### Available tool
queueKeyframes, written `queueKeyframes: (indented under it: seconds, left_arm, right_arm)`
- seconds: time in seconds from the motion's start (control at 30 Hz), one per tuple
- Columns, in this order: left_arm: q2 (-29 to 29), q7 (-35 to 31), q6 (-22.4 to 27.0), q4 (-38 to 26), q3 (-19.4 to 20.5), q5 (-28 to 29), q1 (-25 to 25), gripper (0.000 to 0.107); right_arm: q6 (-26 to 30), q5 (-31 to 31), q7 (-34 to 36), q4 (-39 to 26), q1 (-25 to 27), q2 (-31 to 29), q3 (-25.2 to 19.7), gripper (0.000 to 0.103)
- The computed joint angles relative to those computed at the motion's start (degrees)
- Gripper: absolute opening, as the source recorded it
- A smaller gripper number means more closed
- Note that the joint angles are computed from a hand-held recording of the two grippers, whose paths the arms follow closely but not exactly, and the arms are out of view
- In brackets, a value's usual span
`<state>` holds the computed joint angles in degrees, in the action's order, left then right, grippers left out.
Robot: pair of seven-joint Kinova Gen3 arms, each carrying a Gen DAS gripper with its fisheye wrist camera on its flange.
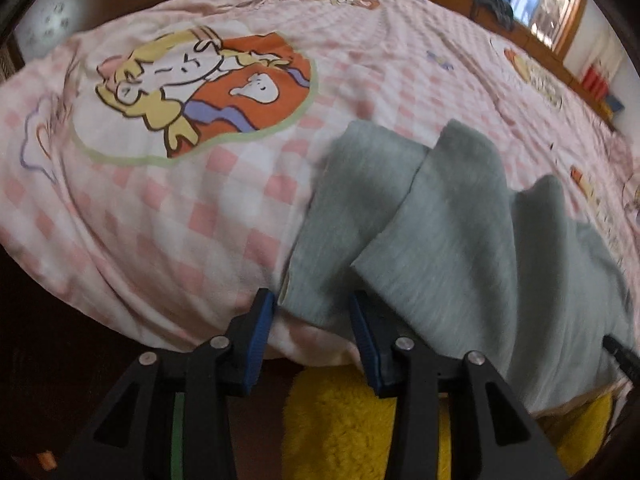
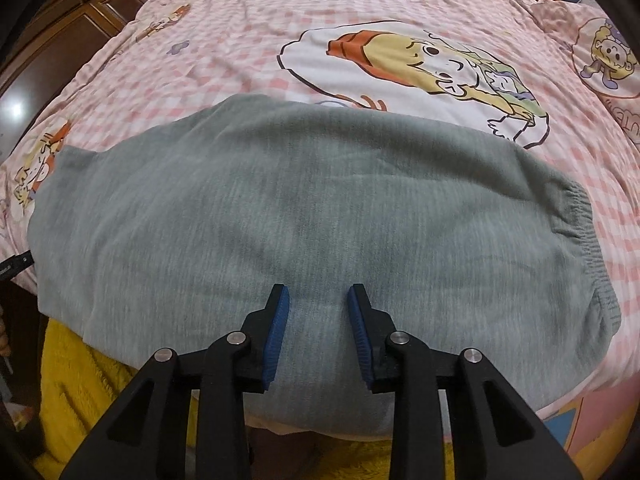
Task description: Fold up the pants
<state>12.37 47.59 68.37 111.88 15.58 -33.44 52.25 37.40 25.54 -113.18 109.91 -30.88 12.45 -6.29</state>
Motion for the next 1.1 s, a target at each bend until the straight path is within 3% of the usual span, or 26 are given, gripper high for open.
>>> queueKeyframes:
  seconds: [0.03, 0.1, 0.17, 0.3, 0.4, 0.53, 0.6, 0.67, 0.83, 0.93, 1.0, 1.1]
  left_arm:
    - [-0.2, 1.3, 0.2, 0.3, -0.7, -0.7, 1.3, 0.002]
    - [0.3, 1.2, 3.5, -1.1, -4.3, 0.4, 5.6, 0.002]
    - [1.0, -1.0, 7.4, -2.7, -4.9, 2.3, 6.6, 0.002]
    - [2.1, -2.8, 9.8, -3.8, 3.1, 5.0, -1.7, 0.003]
    - [3.9, -1.4, 14.3, -5.4, 4.5, 7.2, -2.7, 0.003]
    - [-1.4, 7.2, 11.8, -2.7, 0.4, 1.5, 6.1, 0.005]
    - [-2.4, 8.0, 11.7, -2.5, 1.6, -2.0, 6.8, 0.024]
    - [-3.7, 6.8, 8.5, -1.2, 3.5, -6.0, 5.1, 0.039]
    - [-0.7, -3.3, 6.4, -3.5, 3.6, -7.1, 1.0, 0.040]
    - [1.5, -7.4, 7.1, -5.4, 1.4, -3.7, 0.4, 0.040]
    - [2.3, -6.8, 7.8, -5.6, 0.0, -2.7, 1.6, 0.043]
    - [0.4, -2.2, 3.9, -2.2, -0.1, -4.0, 2.0, 0.046]
  right_arm:
    - [0.1, 0.3, -0.3, 0.0, -0.2, 0.0, 0.1, 0.032]
    - [0.4, 0.6, -0.8, -0.1, -0.4, 0.1, 0.1, 0.032]
    - [0.4, 0.2, -0.7, -0.2, -0.1, 0.1, 0.0, 0.032]
    - [-0.1, -0.4, -0.5, -0.1, 0.2, 0.1, 0.0, 0.032]
    - [-0.6, -0.6, -0.6, 0.2, 0.3, -0.1, 0.0, 0.032]
    - [-1.3, -1.1, 0.0, 0.6, 0.8, -0.2, 0.0, 0.032]
    - [-1.6, -1.1, -0.2, 0.7, 0.7, -0.1, 0.2, 0.033]
    - [-1.9, -0.7, -0.7, 1.0, 0.5, -0.2, 0.2, 0.033]
    - [-2.7, -0.1, -1.1, 1.6, 0.4, -0.5, 0.3, 0.033]
    - [-2.9, 0.0, -1.2, 1.8, 0.5, -0.7, 0.3, 0.033]
    - [-2.8, -0.1, -1.1, 1.8, 0.5, -0.6, 0.2, 0.033]
    - [-3.0, 0.1, -1.3, 1.9, 0.5, -0.7, 0.2, 0.033]
